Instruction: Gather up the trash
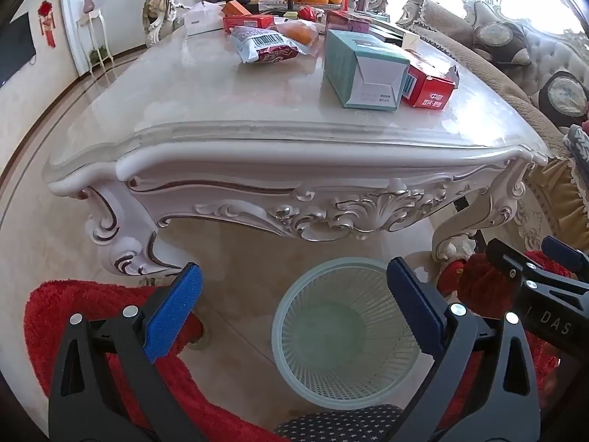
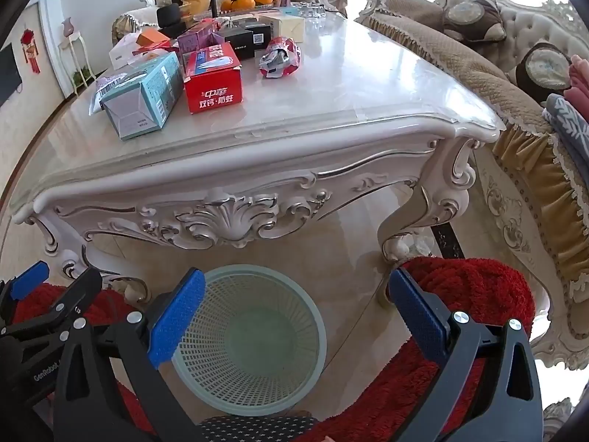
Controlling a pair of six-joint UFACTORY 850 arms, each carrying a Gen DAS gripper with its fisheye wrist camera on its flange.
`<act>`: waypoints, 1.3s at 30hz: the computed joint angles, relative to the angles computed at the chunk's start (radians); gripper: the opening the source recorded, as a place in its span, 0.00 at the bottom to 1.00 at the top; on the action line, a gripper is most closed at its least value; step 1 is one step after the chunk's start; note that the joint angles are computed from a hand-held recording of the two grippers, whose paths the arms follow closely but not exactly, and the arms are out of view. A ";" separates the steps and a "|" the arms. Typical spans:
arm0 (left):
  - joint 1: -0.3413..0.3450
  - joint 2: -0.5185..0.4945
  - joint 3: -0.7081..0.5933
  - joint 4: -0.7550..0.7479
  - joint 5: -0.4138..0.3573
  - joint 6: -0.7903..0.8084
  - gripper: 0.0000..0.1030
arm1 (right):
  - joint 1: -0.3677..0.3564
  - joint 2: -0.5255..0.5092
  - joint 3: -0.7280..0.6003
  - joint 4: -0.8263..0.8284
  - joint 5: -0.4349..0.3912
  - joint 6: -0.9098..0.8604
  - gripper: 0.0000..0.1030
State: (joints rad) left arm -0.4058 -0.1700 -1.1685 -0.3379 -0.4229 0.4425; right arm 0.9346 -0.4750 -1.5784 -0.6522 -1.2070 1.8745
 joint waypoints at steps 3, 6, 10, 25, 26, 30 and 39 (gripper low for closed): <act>0.001 -0.001 -0.002 -0.002 -0.001 0.007 0.94 | 0.003 0.000 -0.001 -0.001 0.004 0.004 0.93; 0.000 -0.002 -0.003 -0.006 0.001 0.010 0.94 | 0.004 0.005 0.009 -0.009 0.011 0.008 0.93; 0.002 0.001 -0.003 -0.015 0.000 0.014 0.94 | 0.013 0.009 0.020 -0.030 0.021 0.036 0.93; 0.004 0.017 0.009 -0.006 0.009 0.007 0.94 | 0.011 0.017 0.023 -0.019 0.053 0.011 0.93; 0.004 0.017 0.010 -0.004 0.009 0.006 0.94 | 0.012 0.017 0.023 -0.023 0.051 0.012 0.93; 0.007 0.022 0.012 -0.012 0.008 0.013 0.94 | 0.015 0.015 0.017 -0.026 0.040 0.011 0.93; 0.013 0.044 0.031 -0.093 0.008 0.109 0.94 | 0.040 0.012 0.000 -0.058 -0.013 0.023 0.93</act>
